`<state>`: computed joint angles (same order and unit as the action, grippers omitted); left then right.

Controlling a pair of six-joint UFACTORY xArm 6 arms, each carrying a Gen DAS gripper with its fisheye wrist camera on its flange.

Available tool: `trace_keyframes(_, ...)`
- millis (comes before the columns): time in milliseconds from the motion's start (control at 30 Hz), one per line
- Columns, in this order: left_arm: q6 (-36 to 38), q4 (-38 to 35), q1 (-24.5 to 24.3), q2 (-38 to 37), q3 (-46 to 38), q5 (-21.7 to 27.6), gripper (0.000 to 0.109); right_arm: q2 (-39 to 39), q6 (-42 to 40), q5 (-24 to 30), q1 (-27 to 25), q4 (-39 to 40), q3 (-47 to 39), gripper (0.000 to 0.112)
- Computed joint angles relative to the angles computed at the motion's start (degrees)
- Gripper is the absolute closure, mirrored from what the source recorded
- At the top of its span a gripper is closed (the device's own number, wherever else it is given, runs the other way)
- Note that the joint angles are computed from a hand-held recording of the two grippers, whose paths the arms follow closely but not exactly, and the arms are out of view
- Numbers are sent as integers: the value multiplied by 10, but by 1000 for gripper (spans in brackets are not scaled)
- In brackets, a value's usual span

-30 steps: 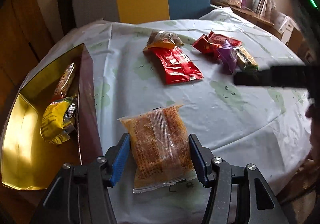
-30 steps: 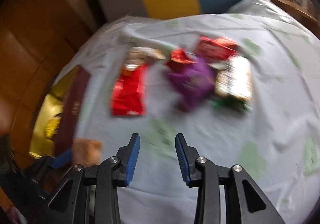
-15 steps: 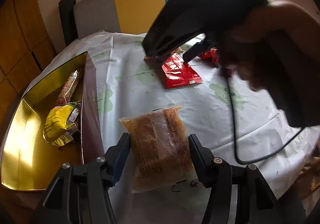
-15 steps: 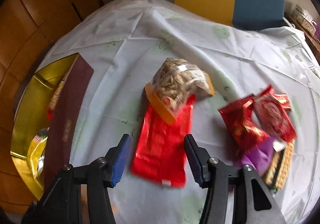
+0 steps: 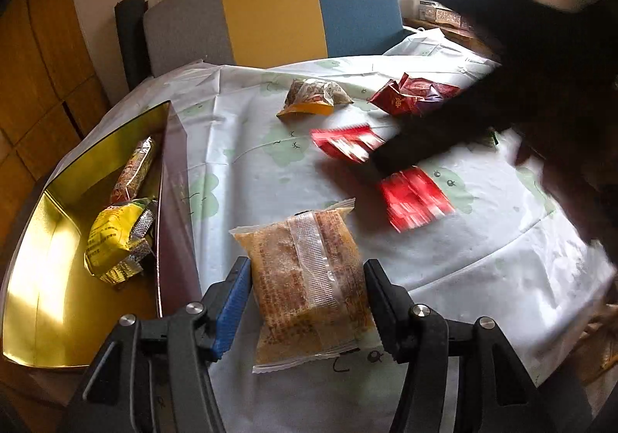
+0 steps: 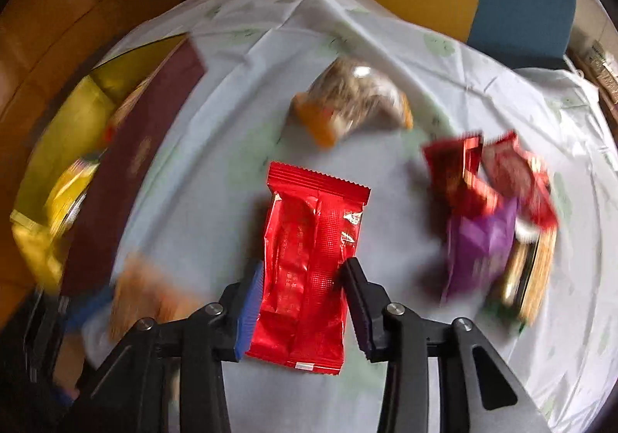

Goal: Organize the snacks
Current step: 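Grasp the red wrapped snack with right tool while left tool lifts cracker pack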

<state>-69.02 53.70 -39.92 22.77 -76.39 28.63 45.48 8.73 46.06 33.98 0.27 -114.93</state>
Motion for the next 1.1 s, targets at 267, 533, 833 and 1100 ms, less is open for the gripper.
trace_keyframes(267, 0, 1, -2, 1, -2, 7, 49, -68, 68, -79, 2, -68, 124, 59)
trace_keyframes(533, -8, 11, -2, 0, 0, 8, 50, -83, 61, -132, -6, -13, 171, 69)
trace_keyframes(833, 11, -34, 15, -34, 34, -57, 51, -101, 68, -181, -4, -37, 219, 69)
trace_keyframes(1100, -37, -44, 53, -138, 107, -132, 51, -104, 86, -215, -1, -76, 240, 66)
